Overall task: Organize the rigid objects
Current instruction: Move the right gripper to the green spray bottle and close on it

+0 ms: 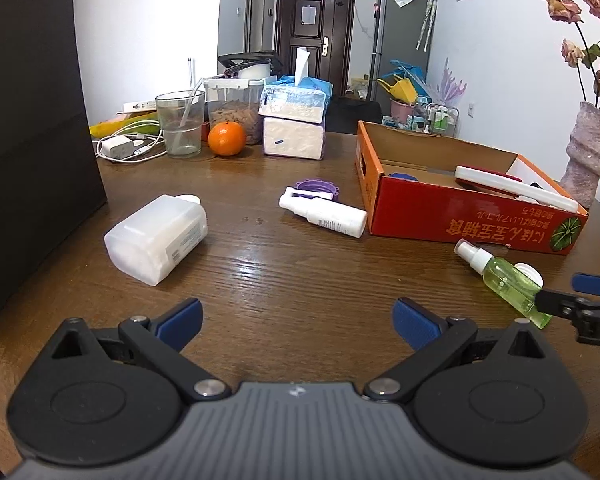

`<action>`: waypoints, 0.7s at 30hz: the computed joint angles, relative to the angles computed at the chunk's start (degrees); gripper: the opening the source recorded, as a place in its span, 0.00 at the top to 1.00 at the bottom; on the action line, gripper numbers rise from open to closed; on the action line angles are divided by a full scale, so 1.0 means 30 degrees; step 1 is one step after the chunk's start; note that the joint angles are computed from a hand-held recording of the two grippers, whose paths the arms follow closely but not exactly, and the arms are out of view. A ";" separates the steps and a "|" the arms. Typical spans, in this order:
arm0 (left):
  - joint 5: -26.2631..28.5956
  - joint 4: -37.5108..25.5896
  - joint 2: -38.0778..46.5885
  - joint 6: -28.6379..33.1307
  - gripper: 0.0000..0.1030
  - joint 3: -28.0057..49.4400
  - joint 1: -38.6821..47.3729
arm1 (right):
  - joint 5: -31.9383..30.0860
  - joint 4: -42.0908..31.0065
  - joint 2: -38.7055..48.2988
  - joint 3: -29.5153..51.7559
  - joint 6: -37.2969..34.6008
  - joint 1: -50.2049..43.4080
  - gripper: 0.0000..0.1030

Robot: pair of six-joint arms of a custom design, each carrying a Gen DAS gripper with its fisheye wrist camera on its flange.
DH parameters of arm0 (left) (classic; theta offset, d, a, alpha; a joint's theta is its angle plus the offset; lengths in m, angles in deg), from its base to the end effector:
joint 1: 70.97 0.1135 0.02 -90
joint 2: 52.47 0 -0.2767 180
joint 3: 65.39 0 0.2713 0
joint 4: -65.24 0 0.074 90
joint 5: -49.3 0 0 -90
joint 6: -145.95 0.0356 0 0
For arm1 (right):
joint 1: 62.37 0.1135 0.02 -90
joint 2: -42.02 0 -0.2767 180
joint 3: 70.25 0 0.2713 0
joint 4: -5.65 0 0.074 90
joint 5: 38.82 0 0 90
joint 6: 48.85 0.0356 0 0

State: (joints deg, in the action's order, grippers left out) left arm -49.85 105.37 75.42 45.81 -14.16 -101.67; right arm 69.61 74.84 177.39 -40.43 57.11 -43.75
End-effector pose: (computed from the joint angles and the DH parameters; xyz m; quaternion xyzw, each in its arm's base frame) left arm 0.2954 -0.1688 0.0029 0.1236 0.8824 -0.0897 0.4451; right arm 0.2225 0.0631 -0.0174 0.0518 0.8824 -0.0041 0.4677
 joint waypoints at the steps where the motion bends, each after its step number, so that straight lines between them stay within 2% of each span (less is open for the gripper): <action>1: 0.0025 0.0014 0.0012 0.0002 0.00 -0.0020 0.0040 | -0.0261 -0.0660 -0.0101 0.0453 -0.0252 -0.0157 0.29; 8: 0.0377 0.0089 0.0160 -0.0010 0.00 -0.0114 0.0763 | -0.1276 -0.4329 -0.0546 0.2886 -0.0882 -0.0685 0.47; 13: 0.0594 0.0122 0.0212 -0.0053 0.00 -0.0149 0.1166 | -0.1214 -0.5494 -0.0409 0.3950 -0.0875 -0.0458 0.57; 15: 0.0687 0.0178 0.0221 -0.0059 0.00 -0.0192 0.1276 | -0.1175 -0.5824 -0.0333 0.4269 -0.0852 -0.0372 0.65; 21: 0.0903 0.0242 0.0248 -0.0070 0.00 -0.0250 0.1608 | -0.1141 -0.7105 -0.0055 0.5154 -0.1006 -0.0024 0.70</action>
